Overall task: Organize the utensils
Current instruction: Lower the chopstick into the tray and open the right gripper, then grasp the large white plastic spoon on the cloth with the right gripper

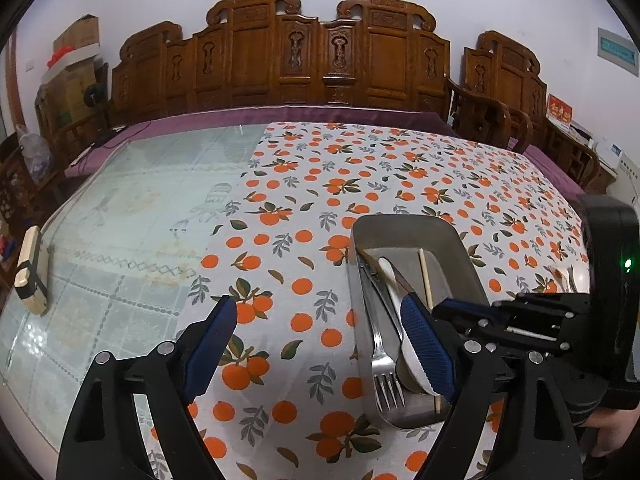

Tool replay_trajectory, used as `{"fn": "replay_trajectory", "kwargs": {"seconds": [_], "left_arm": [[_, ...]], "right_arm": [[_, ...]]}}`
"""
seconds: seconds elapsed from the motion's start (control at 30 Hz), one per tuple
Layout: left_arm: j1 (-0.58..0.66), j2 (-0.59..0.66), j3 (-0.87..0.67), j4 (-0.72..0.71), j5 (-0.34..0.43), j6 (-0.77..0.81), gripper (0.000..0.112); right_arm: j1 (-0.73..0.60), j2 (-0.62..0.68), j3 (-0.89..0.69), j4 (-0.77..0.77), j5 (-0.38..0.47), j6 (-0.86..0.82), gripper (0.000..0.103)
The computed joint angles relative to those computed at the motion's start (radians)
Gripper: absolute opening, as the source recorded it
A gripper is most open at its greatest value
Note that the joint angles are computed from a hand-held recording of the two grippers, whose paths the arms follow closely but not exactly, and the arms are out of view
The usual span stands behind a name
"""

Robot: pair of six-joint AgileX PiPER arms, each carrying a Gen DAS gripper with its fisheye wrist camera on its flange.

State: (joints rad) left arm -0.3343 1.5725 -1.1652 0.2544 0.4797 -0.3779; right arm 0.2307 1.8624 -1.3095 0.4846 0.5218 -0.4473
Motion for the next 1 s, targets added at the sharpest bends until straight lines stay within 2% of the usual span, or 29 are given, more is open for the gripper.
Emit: {"fn": "replay_trajectory", "kwargs": {"seconds": [0.07,0.1,0.13,0.23,0.43,0.5,0.6,0.73,1.0], "left_arm": [[0.001,0.0,0.0,-0.001,-0.002,0.0,0.081],[0.002,0.0,0.0,-0.004,-0.003,0.002,0.081],[0.002,0.001,-0.001,-0.006,-0.002,0.003,0.081],[0.001,0.002,-0.003,-0.004,0.001,0.001,0.081],[-0.024,-0.002,0.005,0.028,-0.013,-0.036,0.093],[-0.033,-0.003,0.007,0.009,-0.021,-0.019,0.095],[-0.054,0.001,0.007,0.007,-0.023,-0.02,0.095],[-0.108,0.006,0.004,0.084,-0.018,-0.086,0.095],[-0.195,0.011,0.004,0.116,-0.028,-0.135,0.095]], "right_arm": [[0.002,-0.009,0.014,0.01,-0.014,-0.029,0.01],[-0.002,-0.016,0.021,0.03,-0.015,-0.051,0.02],[-0.007,-0.025,0.031,0.042,-0.021,-0.066,0.024],[-0.026,-0.074,0.072,0.086,-0.043,-0.128,0.029],[-0.117,-0.211,0.164,0.158,-0.048,-0.247,0.051],[-0.165,-0.267,0.205,0.165,-0.047,-0.283,0.065],[-0.236,-0.332,0.258,0.13,-0.066,-0.307,0.076],[-0.345,-0.382,0.319,0.11,-0.089,-0.363,0.085],[-0.6,-0.34,0.363,0.161,-0.094,-0.535,0.085]]}}
